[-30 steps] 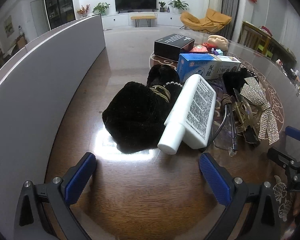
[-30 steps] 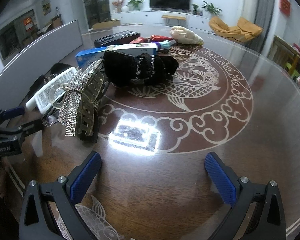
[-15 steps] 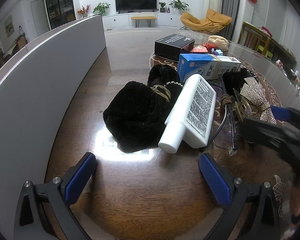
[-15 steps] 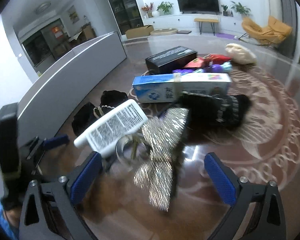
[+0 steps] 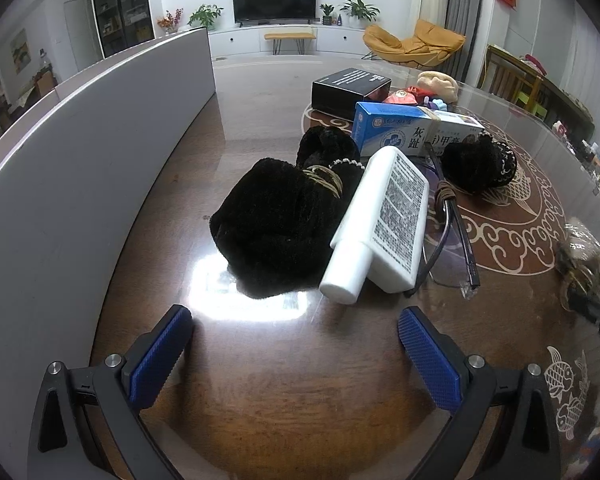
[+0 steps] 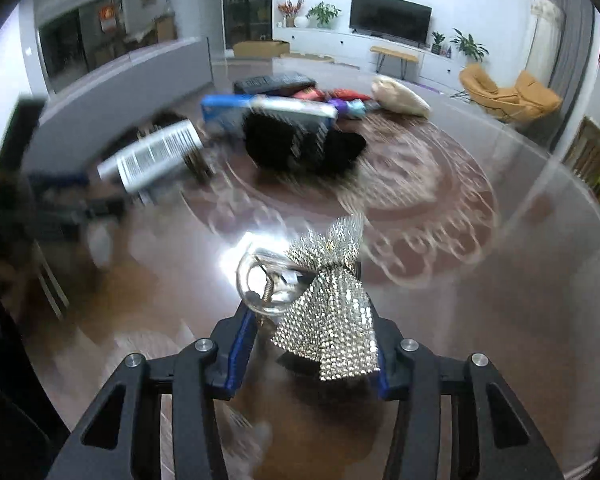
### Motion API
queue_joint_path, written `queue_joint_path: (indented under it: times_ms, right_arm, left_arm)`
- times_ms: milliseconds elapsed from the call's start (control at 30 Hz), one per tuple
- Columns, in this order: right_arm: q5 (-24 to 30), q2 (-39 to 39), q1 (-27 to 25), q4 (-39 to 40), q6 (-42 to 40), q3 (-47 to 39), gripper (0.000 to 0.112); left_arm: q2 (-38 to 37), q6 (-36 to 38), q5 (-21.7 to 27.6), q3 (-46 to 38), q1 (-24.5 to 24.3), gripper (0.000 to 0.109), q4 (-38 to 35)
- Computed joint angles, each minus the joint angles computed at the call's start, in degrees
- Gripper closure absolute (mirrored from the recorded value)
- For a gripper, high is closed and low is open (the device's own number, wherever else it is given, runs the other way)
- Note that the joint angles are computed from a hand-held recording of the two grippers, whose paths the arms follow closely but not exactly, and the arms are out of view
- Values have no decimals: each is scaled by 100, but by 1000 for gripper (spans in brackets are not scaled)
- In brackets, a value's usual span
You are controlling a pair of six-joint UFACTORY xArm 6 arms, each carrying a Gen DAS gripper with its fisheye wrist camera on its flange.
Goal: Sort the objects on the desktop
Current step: 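Grasp the rhinestone bow clip with the right tool while the left tool grasps the black velvet pouch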
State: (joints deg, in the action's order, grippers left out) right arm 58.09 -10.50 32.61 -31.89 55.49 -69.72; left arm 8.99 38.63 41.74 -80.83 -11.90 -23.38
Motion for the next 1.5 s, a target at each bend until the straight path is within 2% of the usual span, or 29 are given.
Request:
queue_joint_path:
  times_ms: [67,133,167,300,400,467,567,600,733,867,933,1000,1033,1067,1100,1133,1200,1333,1400,1433,1500]
  right_arm:
    - [-24,-172,16,-13,107,252,54]
    - [-185,-373,2,-96,359,521,41]
    - [-283,-360,-43,-103,443,554,38]
    - [-299,-240,-85,-142,504,489,28]
    - [-244,-160,-60,-146,582,394,25]
    - [-215,-155,-30,-185,617,387,25]
    - [-172,-145,-6,-233,638,368,25]
    - [-159,-139,1,-252,645,362,25]
    - [-83,-109,42,-344,665,325,25]
    - [-82,-115,44,-363,678,336,25]
    - [-79,-116,49,-375,690,341,25]
    - [-92,-115,45,-368,692,347,25]
    - [-94,-118,41,-354,699,351,23]
    - [-101,-124,28,-323,702,358,23]
    - [-144,-141,-8,-243,695,383,16]
    - [-286,-177,-99,-23,579,442,10]
    - [-546,-278,-211,231,386,560,9]
    - [-762,-461,-414,626,591,677,9]
    - [-854,-389,-462,573,802,619,11]
    - [-629,-238,-405,436,854,417,27]
    - [198,174,-156,-31,630,-144,61]
  left_arm:
    - [-11,132,99,-18,76,6,-266]
    - [16,140,176,-73,160,6,-465]
    - [27,116,182,-86,174,6,-451]
    - [25,246,37,-55,-5,6,144]
    - [-59,294,-558,56,-116,6,242]
    - [9,289,-624,-128,-107,6,6]
    - [233,-54,-980,-459,-144,6,54]
    - [470,-322,-1057,-716,-170,6,306]
    - [1266,-871,-320,-1693,-261,6,1178]
    - [1441,-191,143,-1943,-356,6,660]
    - [1606,-139,251,-2210,-419,6,761]
    - [1970,-259,687,-2823,-413,6,853]
    - [2130,-219,967,-3110,-379,20,693]
    - [2211,-146,1206,-3279,-323,46,444]
    - [2249,-201,1205,-3373,-314,69,434]
    - [2215,-289,1259,-3372,-316,73,485]
    - [1993,-347,1230,-3076,-305,73,480]
    - [978,-217,705,-1542,-232,73,151]
    - [577,-178,650,-1003,-146,73,-87]
    - [543,-192,672,-957,-122,73,-164]
    - [264,-137,748,-700,-8,73,-376]
